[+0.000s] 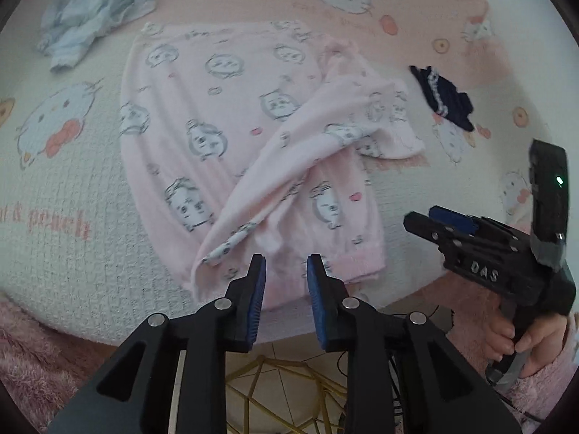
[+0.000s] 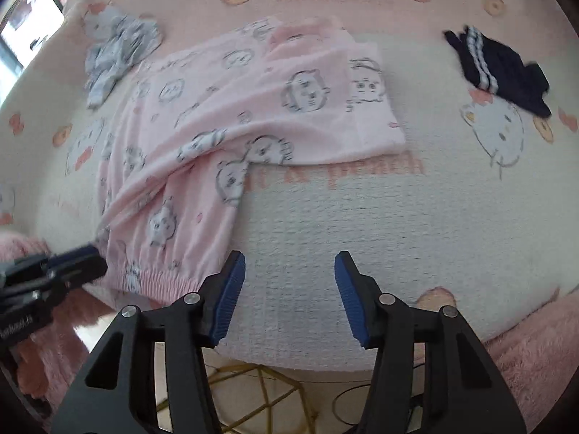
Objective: Fold clothes
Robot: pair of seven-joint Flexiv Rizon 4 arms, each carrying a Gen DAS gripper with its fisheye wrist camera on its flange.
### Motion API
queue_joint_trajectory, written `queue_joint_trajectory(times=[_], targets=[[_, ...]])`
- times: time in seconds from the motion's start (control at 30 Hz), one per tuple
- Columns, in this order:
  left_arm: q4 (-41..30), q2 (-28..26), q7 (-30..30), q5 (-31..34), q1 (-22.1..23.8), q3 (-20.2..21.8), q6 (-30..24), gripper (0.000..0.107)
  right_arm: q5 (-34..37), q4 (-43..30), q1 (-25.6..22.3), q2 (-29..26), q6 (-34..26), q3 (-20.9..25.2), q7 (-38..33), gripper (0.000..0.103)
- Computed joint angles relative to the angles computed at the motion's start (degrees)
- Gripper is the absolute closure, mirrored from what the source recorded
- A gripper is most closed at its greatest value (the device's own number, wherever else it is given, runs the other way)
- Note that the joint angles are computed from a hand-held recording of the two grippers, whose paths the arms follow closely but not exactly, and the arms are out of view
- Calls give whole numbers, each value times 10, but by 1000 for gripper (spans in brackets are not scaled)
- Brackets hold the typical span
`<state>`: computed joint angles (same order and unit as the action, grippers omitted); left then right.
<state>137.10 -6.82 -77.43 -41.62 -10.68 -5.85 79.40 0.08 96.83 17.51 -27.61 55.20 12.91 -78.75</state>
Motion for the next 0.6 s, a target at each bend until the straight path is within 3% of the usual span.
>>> queue_joint_trajectory(times=[0.07, 0.13, 0.23, 0.4, 0.6], targets=[[-20, -15, 61, -65, 2, -30, 25, 55, 28, -18, -14, -3, 9, -8, 37, 51], [-54, -38, 82, -73, -1, -36, 30, 52, 35, -25, -30, 4, 16, -17, 51, 50], [-153, -109, 1, 78, -18, 7, -1, 52, 34, -34, -43, 3, 21, -24, 62, 49], [-300, -200, -55, 237, -45, 41, -72, 52, 58, -65, -63, -20, -21, -24, 98, 49], [-411, -284, -73, 299, -52, 22, -130, 52, 68, -105, -76, -44, -55, -28, 122, 49]])
